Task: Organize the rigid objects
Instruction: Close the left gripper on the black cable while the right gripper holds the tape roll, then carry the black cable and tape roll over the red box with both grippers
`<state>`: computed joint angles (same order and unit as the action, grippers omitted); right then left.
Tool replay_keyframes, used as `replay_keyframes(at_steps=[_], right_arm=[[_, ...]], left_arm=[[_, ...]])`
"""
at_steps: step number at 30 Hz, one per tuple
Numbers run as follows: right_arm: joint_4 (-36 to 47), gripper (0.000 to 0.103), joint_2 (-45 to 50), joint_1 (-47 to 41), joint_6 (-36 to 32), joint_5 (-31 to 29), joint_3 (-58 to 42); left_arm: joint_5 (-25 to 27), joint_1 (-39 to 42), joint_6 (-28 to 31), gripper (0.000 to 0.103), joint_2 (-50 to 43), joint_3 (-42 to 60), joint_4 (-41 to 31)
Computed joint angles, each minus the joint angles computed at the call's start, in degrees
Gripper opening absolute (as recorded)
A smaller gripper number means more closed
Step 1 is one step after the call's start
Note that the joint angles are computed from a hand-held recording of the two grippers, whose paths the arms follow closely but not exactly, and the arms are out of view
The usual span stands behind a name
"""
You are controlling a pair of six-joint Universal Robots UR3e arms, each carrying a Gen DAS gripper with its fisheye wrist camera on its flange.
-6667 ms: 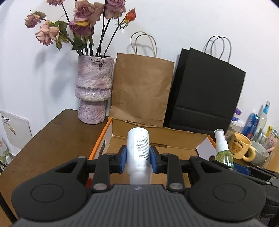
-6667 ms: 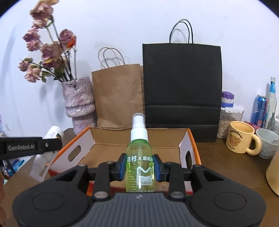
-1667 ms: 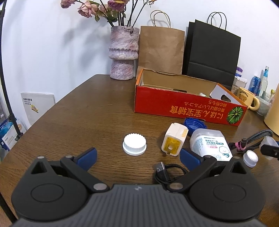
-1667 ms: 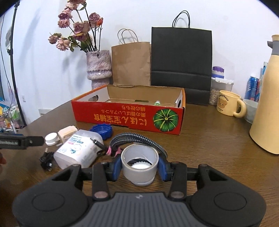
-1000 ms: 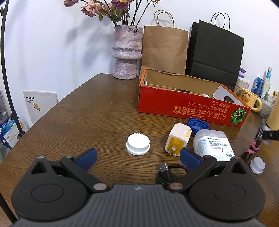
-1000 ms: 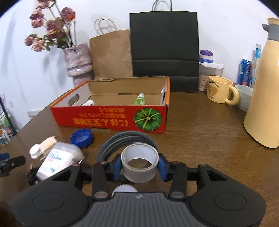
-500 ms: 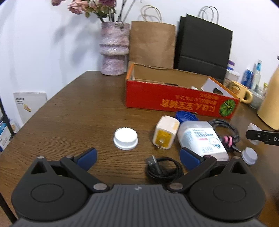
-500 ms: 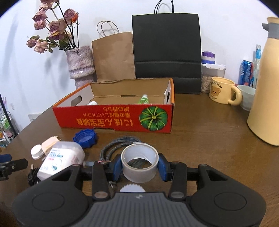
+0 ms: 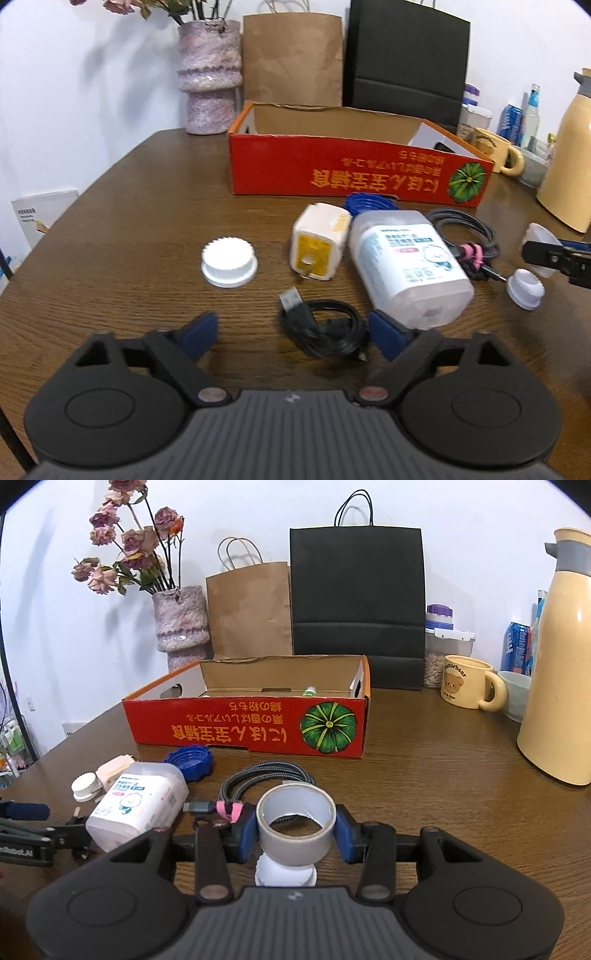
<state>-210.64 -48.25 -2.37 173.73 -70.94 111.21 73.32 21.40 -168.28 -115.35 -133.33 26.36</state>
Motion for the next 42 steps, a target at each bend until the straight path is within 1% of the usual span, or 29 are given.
replay_keyframes(at_steps=[2,3,4,5,6,7,15,25,31,35,42], right_arm=[[-0.3,0.042,0.1,0.1,0.0,-0.1,0.2],[-0.7,0.042,0.1,0.2,-0.1,-0.1,0.4],[-1.1,0.042,0.1,0.3,-0.1,-0.2,0.7],[-1.5,0.042,0.1,0.3,-0.1,-0.3,0.9],[-1.8,0.042,0.1,0.4,-0.2,-0.3,1.1],[-2.2,0.042,0.2,0.5,-0.2,-0.4,1.3],[-4.9,0.042,0.5,1.2,-0.4,-1.4,3.0],[-7.9,0.042,0.7,1.3,0.1,-1.7,4.4],[-9.6,0.042,0.4,1.2,0.2,-1.3,5.7],[-9.9,0.042,-0.5,1.0,-0.3,-0.4,6.2],[-8.8,0.042,-2.5,1.8,0.2,-0.2,4.7]], left_arm=[[0.2,-0.6,0.1,0.074,-0.1,-0.1,0.1],[0.4,-0.9,0.2,0.064,-0.4,-0.4,1.1],[-0.1,-0.9,0.2,0.052,-0.5,-0.5,1.6],[-0.9,-0.5,0.0,0.045,-0.4,-1.0,2.1],[-1.7,-0.1,-0.2,0.030,-0.4,-1.3,2.4],[-1.7,-0.1,-0.4,0.021,-0.4,-1.2,2.2],[-1.7,0.3,-1.1,0.020,-0.3,-1.8,3.8],[-3.1,2.0,-2.3,0.018,0.0,-5.8,11.8],[-2.7,2.6,-3.7,0.018,0.6,-7.6,16.2],[-2.7,2.7,-3.7,0.018,2.6,-7.4,15.4],[-2.4,1.4,-5.0,0.018,7.1,-3.5,10.3]])
